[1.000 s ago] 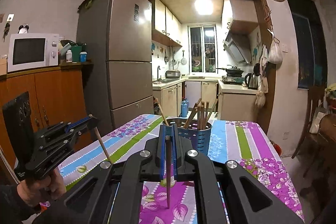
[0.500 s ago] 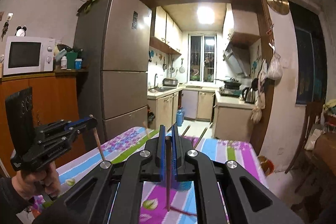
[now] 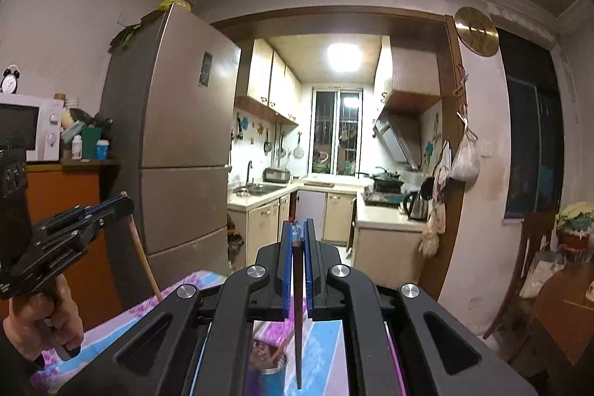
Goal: Organize utensils
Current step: 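Lift and carry both held chopsticks upright over the blue utensil holder, then open the left gripper into the holder while the right gripper opens too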
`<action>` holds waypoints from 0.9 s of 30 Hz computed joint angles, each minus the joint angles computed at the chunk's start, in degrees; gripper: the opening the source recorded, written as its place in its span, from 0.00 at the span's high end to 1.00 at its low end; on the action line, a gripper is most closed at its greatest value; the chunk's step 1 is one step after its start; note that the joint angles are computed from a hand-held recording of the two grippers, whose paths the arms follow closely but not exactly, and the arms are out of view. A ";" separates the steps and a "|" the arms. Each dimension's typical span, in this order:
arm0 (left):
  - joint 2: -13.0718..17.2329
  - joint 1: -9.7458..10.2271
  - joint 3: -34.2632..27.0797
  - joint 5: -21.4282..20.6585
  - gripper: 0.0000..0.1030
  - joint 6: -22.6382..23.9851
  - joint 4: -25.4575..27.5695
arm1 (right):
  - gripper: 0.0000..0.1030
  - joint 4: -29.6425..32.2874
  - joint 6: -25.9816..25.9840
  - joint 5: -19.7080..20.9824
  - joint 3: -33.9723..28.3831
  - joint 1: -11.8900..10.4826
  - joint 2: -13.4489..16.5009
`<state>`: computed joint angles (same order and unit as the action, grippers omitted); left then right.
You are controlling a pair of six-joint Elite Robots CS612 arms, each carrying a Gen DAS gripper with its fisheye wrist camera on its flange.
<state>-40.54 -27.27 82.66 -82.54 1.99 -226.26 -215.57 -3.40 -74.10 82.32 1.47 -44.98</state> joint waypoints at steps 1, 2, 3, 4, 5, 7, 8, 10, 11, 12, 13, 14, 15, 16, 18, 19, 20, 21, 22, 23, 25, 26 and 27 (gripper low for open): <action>0.19 -0.02 -0.92 0.28 0.95 0.08 0.38 | 0.93 0.40 -0.02 0.22 -1.08 -0.02 0.31; 0.42 -0.05 -1.78 0.59 0.95 0.32 0.74 | 0.93 1.06 0.10 0.61 -2.43 -0.02 0.72; 0.62 -0.08 -2.40 0.76 0.95 0.49 1.03 | 0.93 1.58 0.17 0.98 -3.57 -0.01 1.12; 0.96 -0.08 -3.39 0.95 0.95 0.56 1.62 | 0.93 2.33 0.24 1.42 -5.14 0.02 1.71; 1.17 0.01 -3.97 1.02 0.95 0.61 2.04 | 0.93 2.99 0.28 1.70 -6.14 0.04 2.04; 1.89 -0.02 -5.51 1.53 0.95 0.92 3.41 | 0.93 4.56 0.46 2.52 -8.27 0.14 2.86; 2.07 -0.01 -5.87 1.68 0.95 1.12 3.73 | 0.93 5.57 0.57 3.18 -9.61 0.17 3.46; 2.72 0.03 -6.80 1.81 0.95 1.30 4.70 | 0.93 6.84 0.82 4.08 -11.18 0.25 4.25; 3.02 0.09 -7.22 1.87 0.95 1.21 5.26 | 0.93 7.23 0.92 4.35 -11.66 0.33 4.54; 3.35 0.15 -7.59 1.93 0.95 0.99 5.79 | 0.93 7.79 1.22 4.81 -12.24 0.38 4.90; 3.60 0.28 -8.15 1.85 0.95 0.77 6.54 | 0.93 8.55 1.68 5.49 -13.01 0.35 5.41; 3.92 0.38 -8.65 1.86 0.95 0.64 7.19 | 0.93 8.96 1.76 5.67 -13.39 0.43 5.71; 4.35 0.41 -9.01 2.09 0.95 0.63 7.73 | 0.93 9.49 1.87 5.88 -13.95 0.50 6.16; 4.63 0.53 -9.47 2.03 0.95 0.56 8.34 | 0.93 10.20 2.22 6.34 -14.51 0.54 6.61; 5.12 0.69 -10.00 2.16 0.95 0.49 9.14 | 0.93 11.21 2.85 6.82 -15.44 0.68 7.33; 5.41 0.77 -10.19 2.16 0.95 0.29 9.57 | 0.93 11.86 3.21 7.08 -16.13 0.73 7.88; 5.59 0.92 -10.63 2.08 0.95 0.18 10.07 | 0.93 12.30 3.36 7.18 -16.56 0.79 8.29; 5.84 0.99 -10.79 2.17 0.95 0.11 10.23 | 0.93 12.62 3.38 7.18 -16.87 0.87 8.58; 6.01 1.08 -10.99 2.16 0.95 0.01 10.51 | 0.93 13.23 3.38 7.21 -17.51 0.96 9.09; 6.09 1.16 -11.21 2.09 0.95 -0.14 10.88 | 0.93 13.67 3.50 7.27 -17.95 1.02 9.45; 6.37 1.32 -11.51 2.02 0.95 -0.46 11.44 | 0.93 14.32 3.83 7.43 -18.61 1.11 10.02; 6.52 1.41 -11.72 1.88 0.95 -0.66 11.81 | 0.93 14.78 4.00 7.47 -19.05 1.16 10.37; 6.69 1.48 -11.90 1.79 0.95 -0.80 12.09 | 0.93 15.16 4.04 7.42 -19.40 1.22 10.66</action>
<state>-33.84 -25.79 70.76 -80.75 1.19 -214.17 -200.40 0.64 -66.68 62.92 2.69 -34.32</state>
